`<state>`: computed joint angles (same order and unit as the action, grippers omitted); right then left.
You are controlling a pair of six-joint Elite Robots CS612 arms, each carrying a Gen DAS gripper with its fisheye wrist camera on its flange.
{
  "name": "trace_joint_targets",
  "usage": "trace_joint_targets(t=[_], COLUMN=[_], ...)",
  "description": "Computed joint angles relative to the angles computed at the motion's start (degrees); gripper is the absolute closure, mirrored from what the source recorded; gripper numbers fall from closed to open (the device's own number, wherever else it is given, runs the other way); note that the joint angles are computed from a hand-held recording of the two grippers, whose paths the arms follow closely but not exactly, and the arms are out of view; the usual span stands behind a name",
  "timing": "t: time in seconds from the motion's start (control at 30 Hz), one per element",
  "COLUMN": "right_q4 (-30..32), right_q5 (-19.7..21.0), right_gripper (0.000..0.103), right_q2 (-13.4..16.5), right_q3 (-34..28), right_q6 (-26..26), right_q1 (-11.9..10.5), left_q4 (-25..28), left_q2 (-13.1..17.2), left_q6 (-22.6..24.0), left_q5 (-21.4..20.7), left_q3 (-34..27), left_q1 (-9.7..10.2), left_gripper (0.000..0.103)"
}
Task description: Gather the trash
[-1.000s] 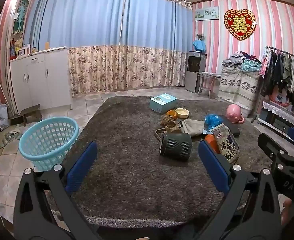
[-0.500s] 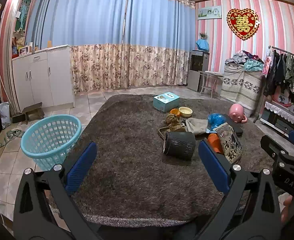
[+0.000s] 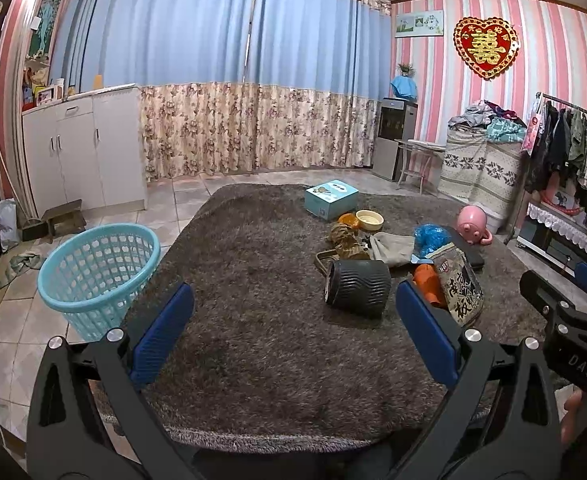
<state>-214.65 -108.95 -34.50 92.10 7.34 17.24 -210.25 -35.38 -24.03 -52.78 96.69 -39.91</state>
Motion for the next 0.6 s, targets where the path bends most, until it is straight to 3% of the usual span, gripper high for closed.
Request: trace_joint_targets(t=[0.6], right_q4=[0.92], right_q5=[-0.52], right_gripper=[0.004], right_q2=[0.17], right_q3=[-0.26], right_q6=[0.28], right_q1=[-0.10], left_q4=[-0.32], left_q2=[0.05], left_q6=[0.31], left_q5=[-0.51], left_q3=[0.02], left_q1=[0.15], left_gripper=[0.005])
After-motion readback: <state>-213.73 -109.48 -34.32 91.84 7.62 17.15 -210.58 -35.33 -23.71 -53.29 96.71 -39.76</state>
